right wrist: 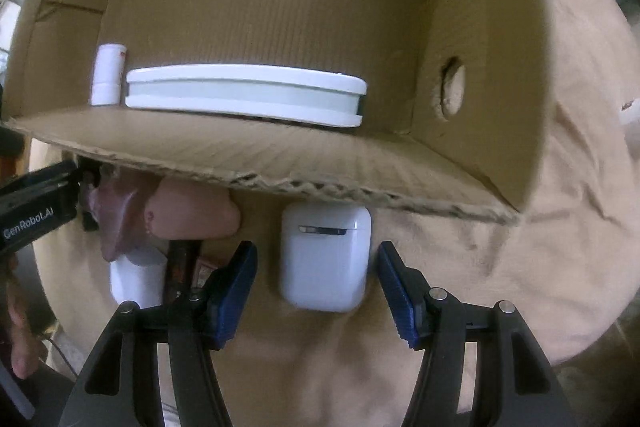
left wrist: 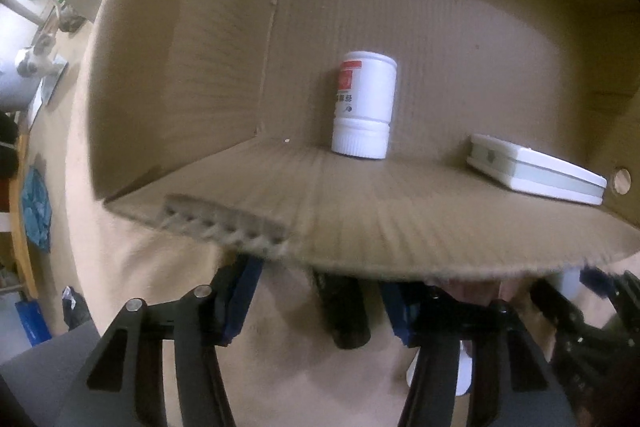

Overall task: Organize rigid objects
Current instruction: 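Grasp the black flashlight with the left tool while the right tool grasps the earbud case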

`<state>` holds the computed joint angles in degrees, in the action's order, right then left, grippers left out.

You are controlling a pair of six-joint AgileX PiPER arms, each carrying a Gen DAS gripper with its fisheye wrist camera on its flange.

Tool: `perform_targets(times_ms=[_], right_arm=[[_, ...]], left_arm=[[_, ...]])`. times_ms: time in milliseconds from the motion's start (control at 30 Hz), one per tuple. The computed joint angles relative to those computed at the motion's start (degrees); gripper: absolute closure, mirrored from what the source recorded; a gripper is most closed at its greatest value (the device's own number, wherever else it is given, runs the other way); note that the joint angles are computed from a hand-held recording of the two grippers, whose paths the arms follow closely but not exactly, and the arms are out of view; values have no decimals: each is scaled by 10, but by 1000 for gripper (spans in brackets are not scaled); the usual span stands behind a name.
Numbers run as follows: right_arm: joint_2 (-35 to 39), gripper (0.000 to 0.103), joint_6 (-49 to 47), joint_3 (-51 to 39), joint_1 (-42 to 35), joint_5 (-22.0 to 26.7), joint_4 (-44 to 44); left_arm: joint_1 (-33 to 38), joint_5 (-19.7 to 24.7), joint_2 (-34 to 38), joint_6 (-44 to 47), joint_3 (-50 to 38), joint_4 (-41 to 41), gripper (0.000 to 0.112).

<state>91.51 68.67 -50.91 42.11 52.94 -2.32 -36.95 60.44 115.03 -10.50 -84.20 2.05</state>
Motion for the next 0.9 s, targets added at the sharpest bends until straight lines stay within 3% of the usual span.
perform_targets(times_ms=[100, 167, 333, 600, 900], right_arm=[[20, 39, -11, -3, 4, 2, 1], [18, 43, -11, 3, 9, -5, 0], [-9, 57, -8, 26, 16, -1, -14], [-18, 59, 31, 47, 52, -9, -26], [-49, 59, 71, 75, 69, 34, -42]], left_arm=[[-5, 1, 3, 1, -5, 11, 86], [-7, 2, 5, 11, -8, 6, 90], [-6, 3, 11, 11, -16, 3, 93], [2, -23, -13, 44, 29, 10, 94], [-23, -49, -29, 24, 57, 50, 95]])
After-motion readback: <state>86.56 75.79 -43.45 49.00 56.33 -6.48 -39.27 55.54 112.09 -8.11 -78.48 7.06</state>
